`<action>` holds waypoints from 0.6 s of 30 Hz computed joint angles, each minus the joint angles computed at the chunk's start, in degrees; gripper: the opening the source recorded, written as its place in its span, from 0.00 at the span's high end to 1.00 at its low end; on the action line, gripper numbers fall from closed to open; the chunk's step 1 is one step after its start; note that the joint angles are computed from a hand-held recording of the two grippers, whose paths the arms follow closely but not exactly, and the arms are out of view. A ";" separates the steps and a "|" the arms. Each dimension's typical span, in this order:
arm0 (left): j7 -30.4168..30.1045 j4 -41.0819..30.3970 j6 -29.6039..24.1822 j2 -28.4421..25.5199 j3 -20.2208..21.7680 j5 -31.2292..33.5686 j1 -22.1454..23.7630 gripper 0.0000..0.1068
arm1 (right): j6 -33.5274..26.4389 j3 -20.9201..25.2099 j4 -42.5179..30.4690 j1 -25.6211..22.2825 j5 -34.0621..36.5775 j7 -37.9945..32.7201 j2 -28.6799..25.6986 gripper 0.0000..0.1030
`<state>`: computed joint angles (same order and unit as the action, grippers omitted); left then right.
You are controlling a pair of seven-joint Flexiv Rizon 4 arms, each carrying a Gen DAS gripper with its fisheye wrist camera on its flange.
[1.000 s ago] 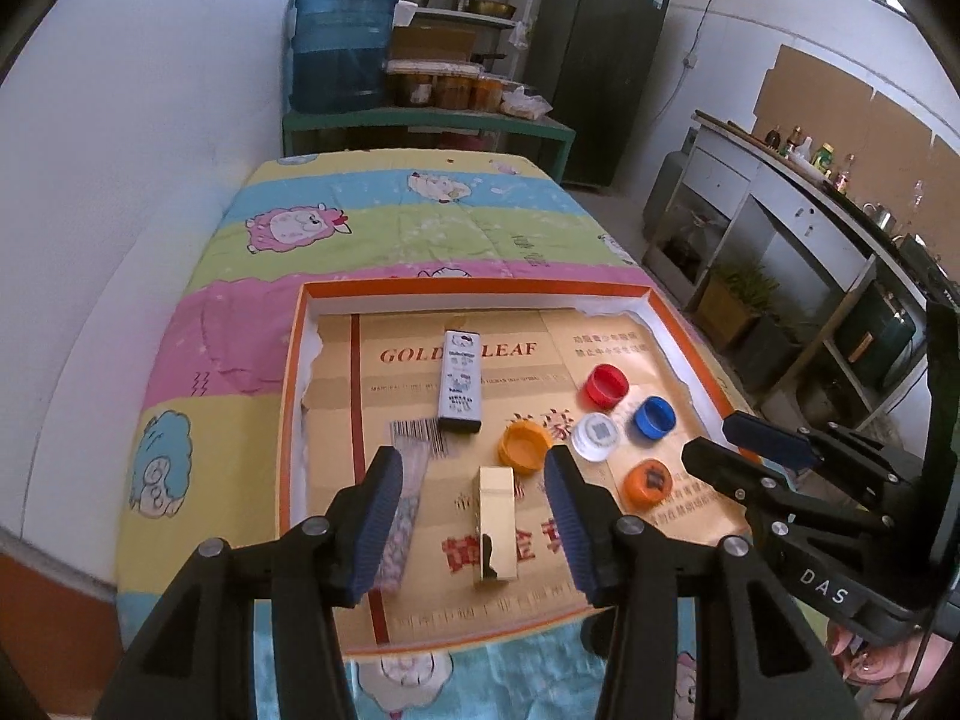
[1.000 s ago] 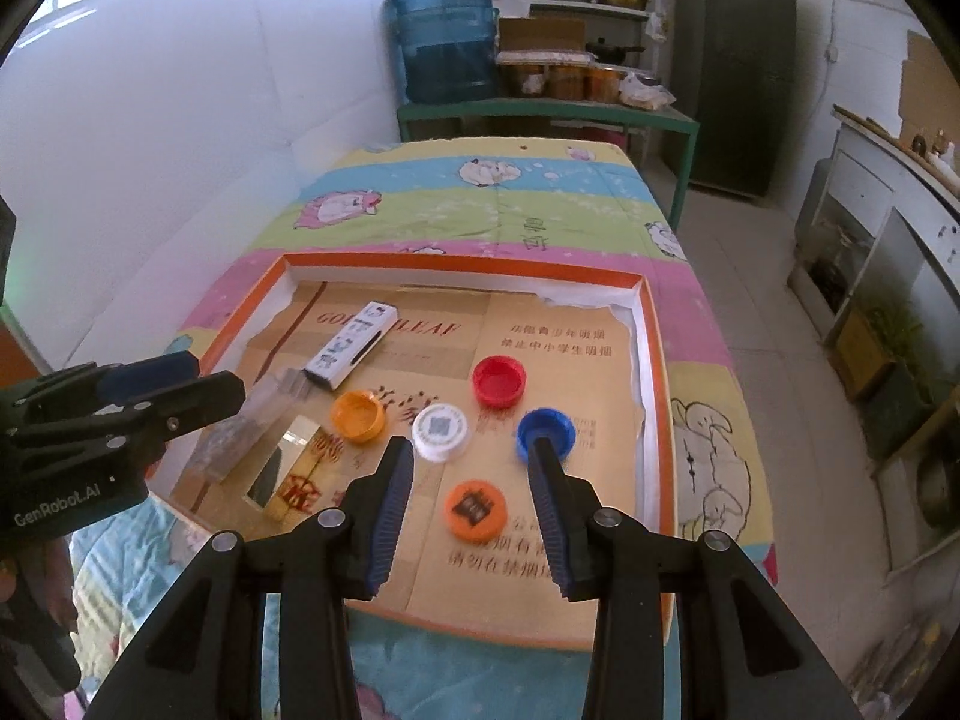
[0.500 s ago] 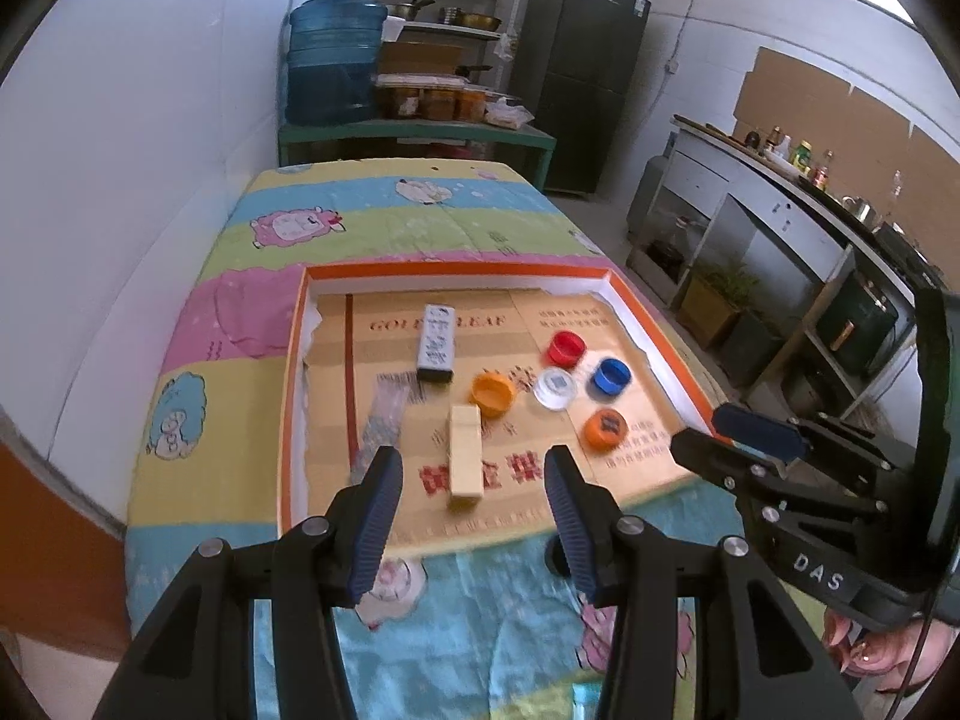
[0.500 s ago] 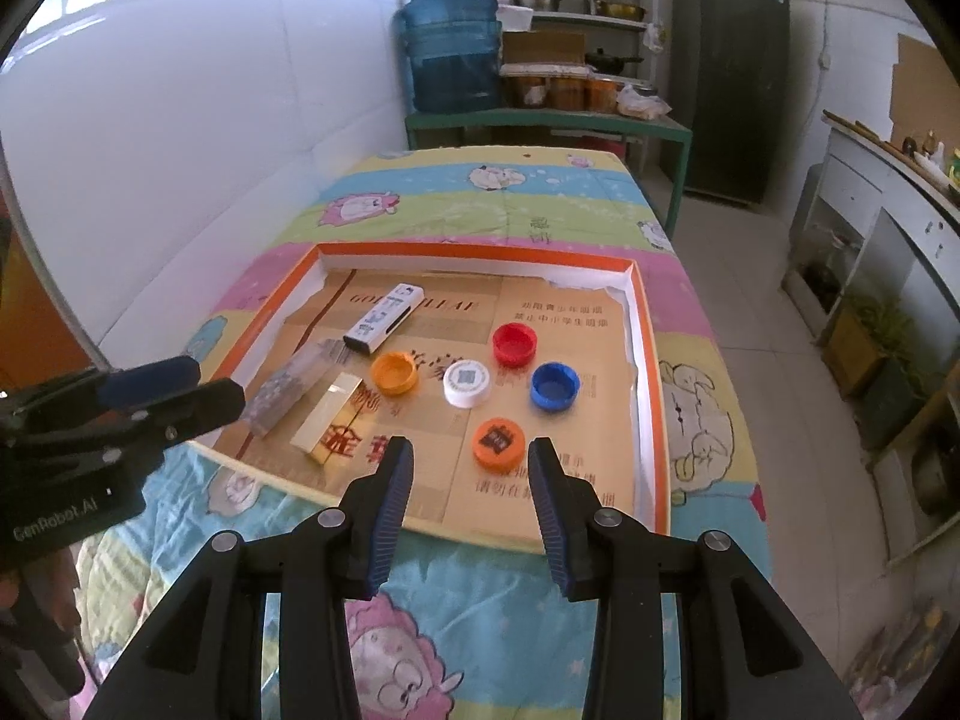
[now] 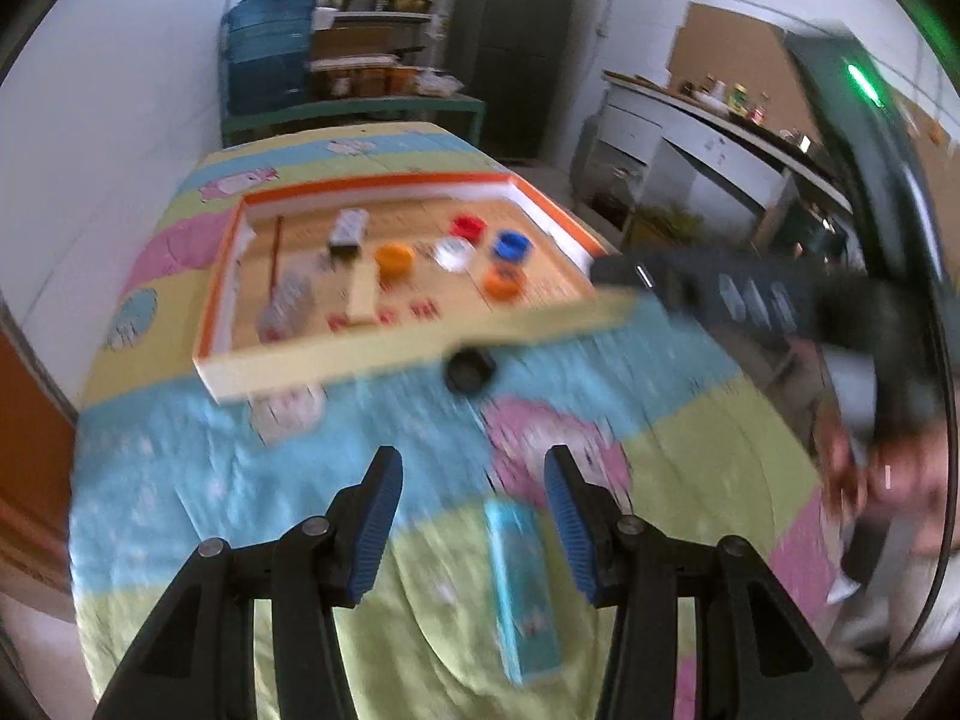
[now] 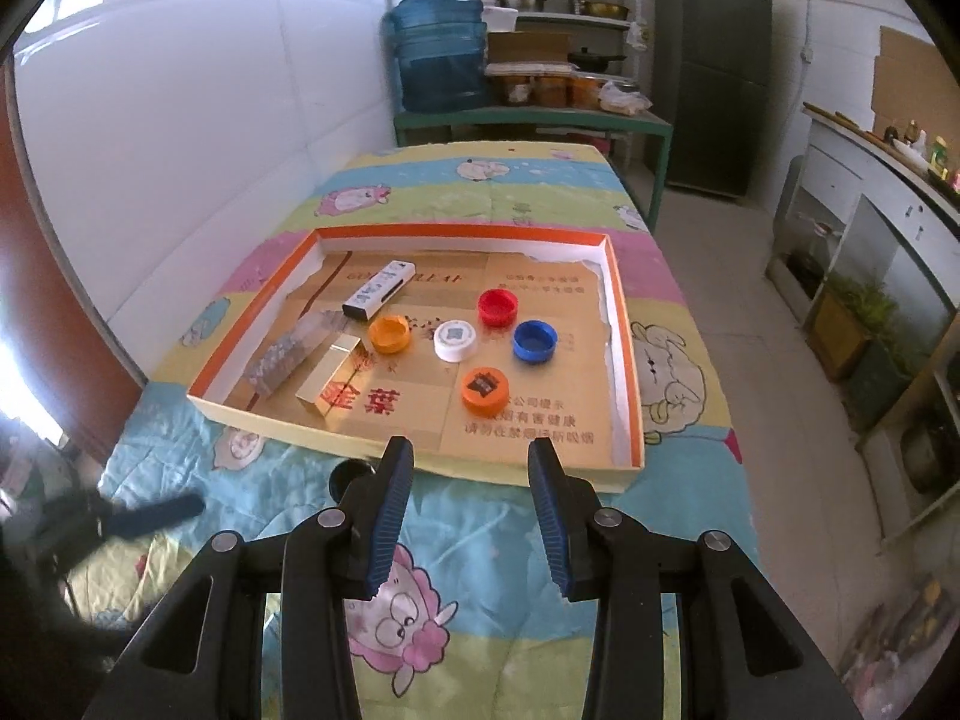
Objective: Organize rigid objects
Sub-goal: 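Withdraw both tools from the box toward the remaining items on the bedspread, then grasp the teal lighter with the left tool while the right tool grasps the black cap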
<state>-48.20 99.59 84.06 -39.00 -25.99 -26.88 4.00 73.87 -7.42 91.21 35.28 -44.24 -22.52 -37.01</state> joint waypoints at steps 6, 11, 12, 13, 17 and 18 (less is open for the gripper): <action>1.02 4.53 1.79 0.37 -1.78 1.38 1.25 0.54 | 0.29 2.03 -0.37 -0.52 2.09 -1.94 -1.08 0.60; -1.08 3.45 -0.02 0.10 1.57 2.66 -1.03 0.54 | 0.55 3.59 -1.48 -0.57 5.09 -4.90 -2.74 0.60; -0.92 3.58 0.28 0.00 1.52 2.79 -1.01 0.54 | 0.68 3.89 -1.83 -0.63 5.78 -5.58 -3.15 0.60; -0.71 4.04 1.10 0.12 1.38 3.04 -0.93 0.54 | 0.84 3.98 -2.07 -0.57 6.37 -6.07 -3.52 0.60; -0.89 5.99 3.11 0.54 -0.29 3.58 0.66 0.74 | 0.63 5.63 -4.01 -1.05 9.35 -9.74 -5.31 0.60; -0.39 6.73 3.34 0.41 -2.72 3.21 2.79 0.78 | 0.51 6.23 -4.75 -1.19 10.10 -10.99 -5.96 0.60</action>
